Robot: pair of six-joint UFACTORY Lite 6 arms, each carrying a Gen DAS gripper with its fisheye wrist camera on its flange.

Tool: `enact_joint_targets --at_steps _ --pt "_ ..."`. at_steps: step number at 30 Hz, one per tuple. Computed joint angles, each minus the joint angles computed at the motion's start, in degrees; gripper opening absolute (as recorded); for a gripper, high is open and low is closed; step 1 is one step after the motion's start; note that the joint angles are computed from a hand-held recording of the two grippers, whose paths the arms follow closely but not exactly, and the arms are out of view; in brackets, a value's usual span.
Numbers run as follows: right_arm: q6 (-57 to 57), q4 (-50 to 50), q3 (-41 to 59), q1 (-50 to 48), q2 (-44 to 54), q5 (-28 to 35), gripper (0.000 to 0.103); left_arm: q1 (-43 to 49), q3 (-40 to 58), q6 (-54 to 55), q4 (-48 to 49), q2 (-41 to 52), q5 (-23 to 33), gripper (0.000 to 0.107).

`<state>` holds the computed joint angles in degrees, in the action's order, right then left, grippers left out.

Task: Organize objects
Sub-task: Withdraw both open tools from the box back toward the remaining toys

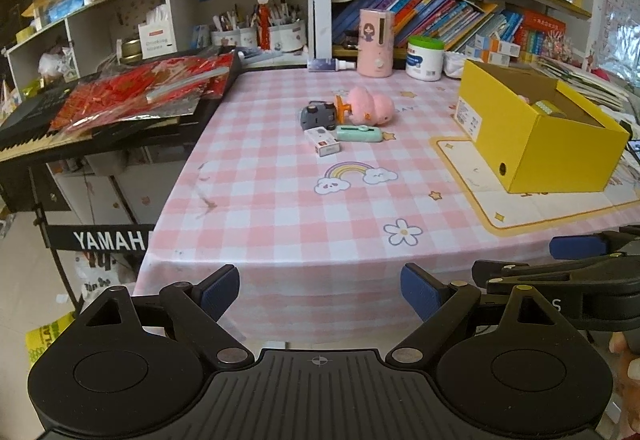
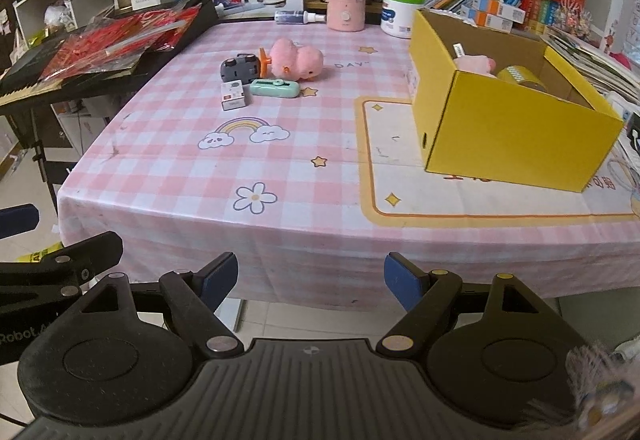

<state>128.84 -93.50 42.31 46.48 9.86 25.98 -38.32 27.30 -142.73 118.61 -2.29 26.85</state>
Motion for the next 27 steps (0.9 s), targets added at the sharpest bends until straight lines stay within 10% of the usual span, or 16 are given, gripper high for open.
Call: enact_joint_targets --at_steps 14,27 --pt "-6.66 -2.24 14.91 -10.04 12.56 -8.29 0.08 8.17 13.73 0.58 4.82 13.49 -4.2 0.09" --pt "-34.81 17.45 34.81 -18.11 25.67 -14.09 0.079 12.39 31.05 9.49 -2.43 26.47 -7.72 0.09"
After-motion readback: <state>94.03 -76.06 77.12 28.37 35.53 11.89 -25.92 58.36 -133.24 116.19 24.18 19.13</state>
